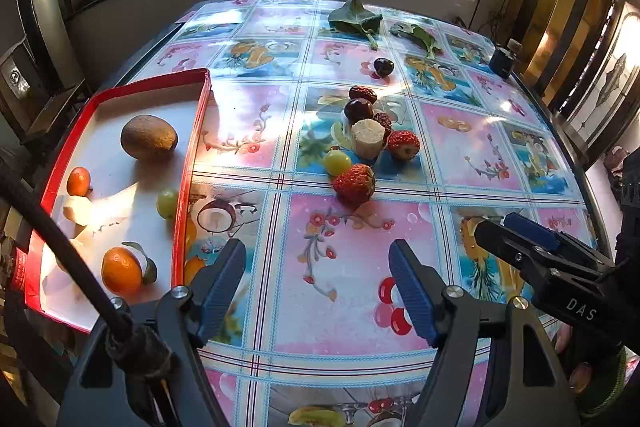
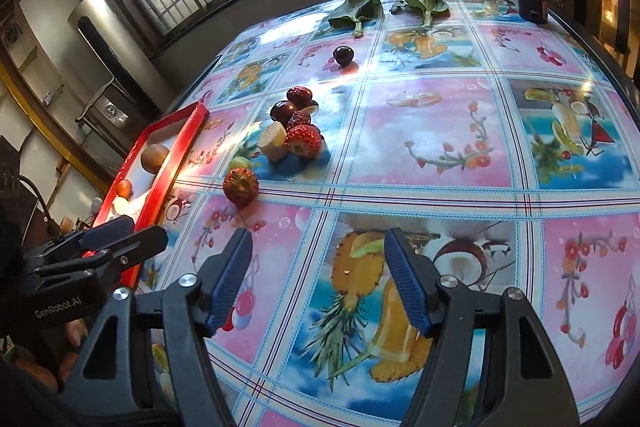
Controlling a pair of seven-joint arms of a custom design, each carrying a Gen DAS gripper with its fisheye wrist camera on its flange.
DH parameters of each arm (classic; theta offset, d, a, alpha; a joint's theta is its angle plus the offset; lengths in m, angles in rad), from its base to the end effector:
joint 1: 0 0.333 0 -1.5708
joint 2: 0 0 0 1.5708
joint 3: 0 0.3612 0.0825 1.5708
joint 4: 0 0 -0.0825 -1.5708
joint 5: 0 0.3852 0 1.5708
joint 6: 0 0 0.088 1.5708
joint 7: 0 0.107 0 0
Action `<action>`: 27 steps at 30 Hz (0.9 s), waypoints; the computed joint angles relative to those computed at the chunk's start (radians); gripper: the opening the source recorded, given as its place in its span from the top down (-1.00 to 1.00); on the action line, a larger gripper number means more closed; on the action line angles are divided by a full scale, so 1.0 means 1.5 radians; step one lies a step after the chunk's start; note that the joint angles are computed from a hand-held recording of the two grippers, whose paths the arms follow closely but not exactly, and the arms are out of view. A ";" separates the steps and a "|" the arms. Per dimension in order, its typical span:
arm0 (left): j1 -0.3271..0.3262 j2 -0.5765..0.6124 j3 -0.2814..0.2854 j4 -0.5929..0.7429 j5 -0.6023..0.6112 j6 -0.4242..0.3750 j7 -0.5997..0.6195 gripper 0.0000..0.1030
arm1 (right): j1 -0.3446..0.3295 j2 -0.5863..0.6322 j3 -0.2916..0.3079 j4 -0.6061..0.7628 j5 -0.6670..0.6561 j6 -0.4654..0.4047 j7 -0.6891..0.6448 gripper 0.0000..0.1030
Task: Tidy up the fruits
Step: 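Move both open tools back from the tray toward the fruit cluster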
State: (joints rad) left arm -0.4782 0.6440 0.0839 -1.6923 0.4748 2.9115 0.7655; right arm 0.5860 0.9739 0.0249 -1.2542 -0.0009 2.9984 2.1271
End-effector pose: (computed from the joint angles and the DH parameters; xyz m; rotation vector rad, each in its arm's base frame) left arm 0.6721 -0.3227 0.3180 -1.8461 1.9465 -0.6827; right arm 0.6911 0.4742 0.2824 -1.7116 1.6508 -0.1750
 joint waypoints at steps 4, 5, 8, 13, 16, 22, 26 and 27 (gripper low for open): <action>0.005 0.002 -0.007 0.003 -0.006 -0.004 0.007 -0.44 | -0.009 0.001 0.013 -0.004 0.005 0.005 -0.008 -0.34; 0.005 0.003 -0.008 0.005 -0.007 -0.006 0.008 -0.44 | -0.010 0.001 0.015 -0.003 0.006 0.005 -0.011 -0.34; 0.009 0.005 -0.012 0.006 -0.012 -0.006 0.014 -0.44 | -0.011 0.002 0.018 -0.003 0.008 0.004 -0.015 -0.34; 0.017 0.008 -0.019 0.005 -0.025 -0.005 0.023 -0.44 | -0.010 0.003 0.016 0.000 0.011 0.001 -0.019 -0.34; 0.011 0.010 -0.011 0.003 -0.027 -0.003 0.016 -0.44 | -0.007 0.003 0.013 0.002 0.012 -0.004 -0.018 -0.34; 0.011 0.013 -0.010 0.002 -0.035 -0.007 0.015 -0.44 | 0.095 0.009 -0.142 0.042 -0.061 -0.100 0.086 -0.34; 0.004 0.014 -0.004 0.004 -0.030 -0.013 0.008 -0.44 | 0.129 0.006 -0.193 0.046 -0.125 -0.126 0.142 -0.35; 0.001 0.015 -0.002 0.006 -0.027 -0.015 0.005 -0.44 | 0.131 0.007 -0.199 0.050 -0.138 -0.133 0.150 -0.35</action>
State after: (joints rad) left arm -0.4761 0.6666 0.0816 -1.6833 0.4336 2.8888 0.7732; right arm 0.7826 0.9852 -0.2731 -1.1793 -0.2083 2.7984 2.3523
